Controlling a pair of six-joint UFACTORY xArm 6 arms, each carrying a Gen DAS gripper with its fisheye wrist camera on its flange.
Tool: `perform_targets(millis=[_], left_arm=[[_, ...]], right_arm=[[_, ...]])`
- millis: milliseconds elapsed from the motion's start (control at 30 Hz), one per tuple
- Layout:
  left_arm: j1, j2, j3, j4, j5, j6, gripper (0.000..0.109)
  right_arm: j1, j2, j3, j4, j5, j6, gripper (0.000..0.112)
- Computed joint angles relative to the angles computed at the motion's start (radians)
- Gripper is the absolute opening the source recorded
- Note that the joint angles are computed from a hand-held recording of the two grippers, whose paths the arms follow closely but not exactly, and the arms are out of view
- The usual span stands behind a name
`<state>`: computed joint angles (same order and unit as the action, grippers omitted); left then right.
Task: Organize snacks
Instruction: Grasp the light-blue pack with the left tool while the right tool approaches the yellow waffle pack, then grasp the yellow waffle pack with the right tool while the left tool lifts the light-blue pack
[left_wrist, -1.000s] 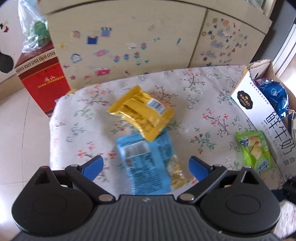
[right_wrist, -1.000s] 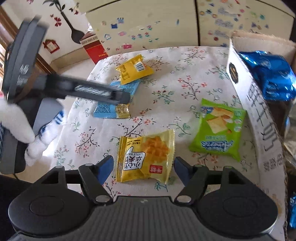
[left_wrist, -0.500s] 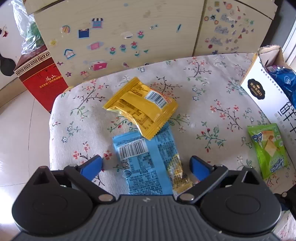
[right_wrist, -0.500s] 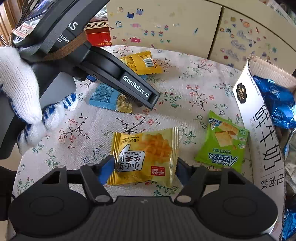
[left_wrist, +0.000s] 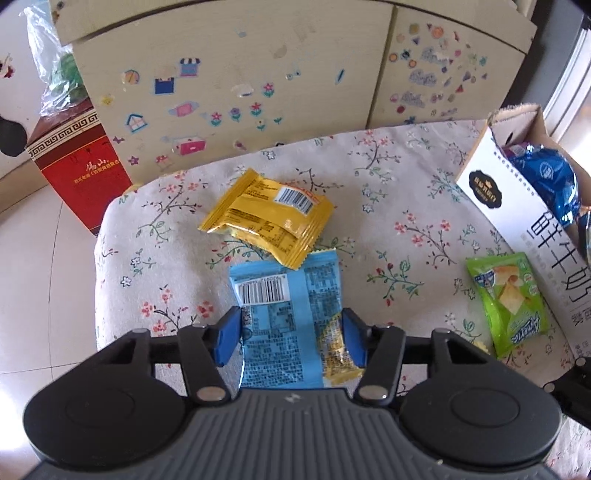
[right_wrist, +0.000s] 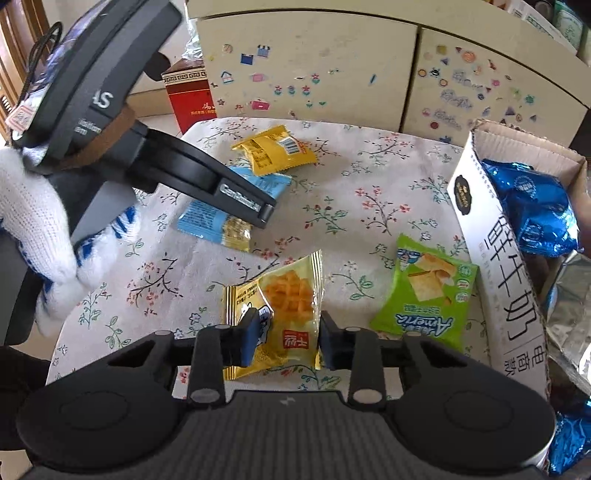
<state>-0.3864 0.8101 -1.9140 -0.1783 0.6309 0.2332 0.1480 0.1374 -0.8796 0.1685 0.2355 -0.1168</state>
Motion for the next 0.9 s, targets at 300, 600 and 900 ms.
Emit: perform_targets(millis=[300,600,900], left_arm=[[0.012,-0.056,0.056,-0.096,-0.042,0.030,0.056],[0.007,-0.106,0.115,-0.122,-0.097,0.041,0.056],[-0.007,-0.148,0.179,-0.091,-0.191,0.049,0.056]], right_arm=[[-0.021,-0.032,0.006,0.227,0.040,-0.147,0.033],[-0.025,-0.072,0.024,0.333,0.016,-0.237,0.024],[-0.017,-0.102,0.042,0.412,-0.014,-0.330,0.013]])
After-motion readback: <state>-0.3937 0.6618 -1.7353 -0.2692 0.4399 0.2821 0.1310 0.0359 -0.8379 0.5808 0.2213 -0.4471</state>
